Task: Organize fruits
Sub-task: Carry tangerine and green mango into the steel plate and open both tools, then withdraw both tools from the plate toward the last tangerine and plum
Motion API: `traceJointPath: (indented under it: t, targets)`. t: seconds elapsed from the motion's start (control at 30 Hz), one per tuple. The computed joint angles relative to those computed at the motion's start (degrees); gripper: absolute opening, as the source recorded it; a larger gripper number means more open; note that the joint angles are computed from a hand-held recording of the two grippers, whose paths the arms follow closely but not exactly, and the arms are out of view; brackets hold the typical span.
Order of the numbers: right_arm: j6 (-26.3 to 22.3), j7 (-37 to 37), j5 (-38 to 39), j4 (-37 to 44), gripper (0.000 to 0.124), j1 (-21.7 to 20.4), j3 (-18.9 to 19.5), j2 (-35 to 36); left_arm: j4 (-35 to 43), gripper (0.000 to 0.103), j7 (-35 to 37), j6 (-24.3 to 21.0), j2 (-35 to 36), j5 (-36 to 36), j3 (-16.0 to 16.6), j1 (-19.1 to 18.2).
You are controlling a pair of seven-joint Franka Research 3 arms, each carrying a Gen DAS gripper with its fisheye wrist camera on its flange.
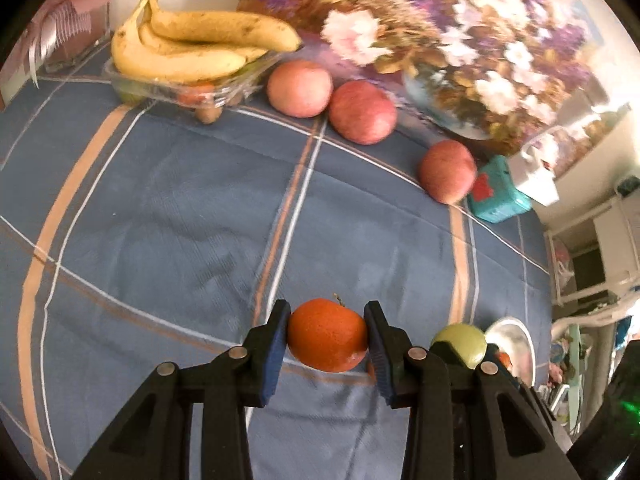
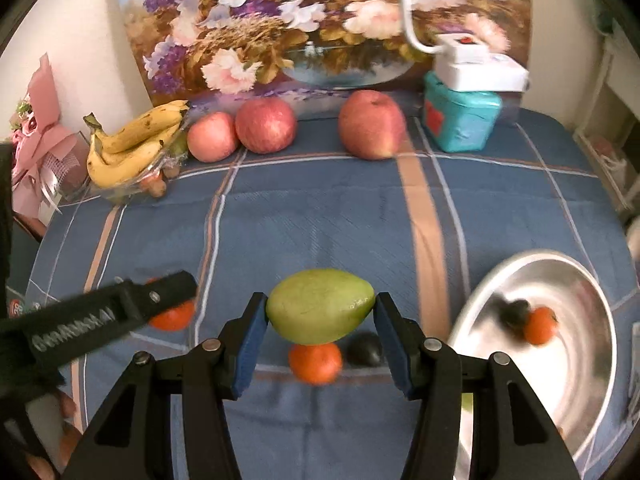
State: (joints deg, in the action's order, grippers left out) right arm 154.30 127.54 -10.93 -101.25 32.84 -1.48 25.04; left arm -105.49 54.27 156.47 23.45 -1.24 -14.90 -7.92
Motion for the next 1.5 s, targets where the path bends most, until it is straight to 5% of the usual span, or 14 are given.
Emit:
traceJointPath:
  t: [0.4, 0.97, 1.1, 1.3, 1.37, 1.43, 1.5]
  targets:
    - [0.0, 8.9, -3.6, -15.3, 0.056, -3.4, 0.6, -12.8, -4.7, 0.04, -0.5, 0.4, -3.7, -0.1, -2.2, -3.1]
    - [-4.7, 17.1, -5.0, -24.0, 0.057, -13.6, 1.7, -17.4, 8.6, 0.043, 11.9, -5.3, 8.7, -2.3, -7.6, -9.0]
    - [-4.7, 16.9, -4.5, -23.8, 0.057, -14.0, 1.8, -16.9, 8.4, 0.06, 10.2, -5.3, 7.8, -1.3, -5.8, -10.5]
    - [-4.0, 19.4, -7.2, -24.3, 0.057, -13.6, 2.0, -18.1, 4.9, 0.061, 11.4, -4.1, 5.2, -5.2, -7.2, -7.3]
    - [-4.1, 19.9, -8.1, -24.0, 0.057, -13.4, 2.3, -18.1, 3.9, 0.068, 9.1, -4.5, 3.9, -4.8, -5.7, -7.7]
    - [-4.1, 20.9, -9.4, -23.6, 0.064, -12.9, 2.4, -18.0, 3.0, 0.084, 3.7, -5.3, 2.5, -1.8, -2.3, -9.5]
    - [-3.2, 21.8, -10.5, -23.2, 0.092, -12.4, 2.7, -17.6, 1.1, 0.098, -4.0, -6.2, 0.5, 3.4, 1.9, -11.7]
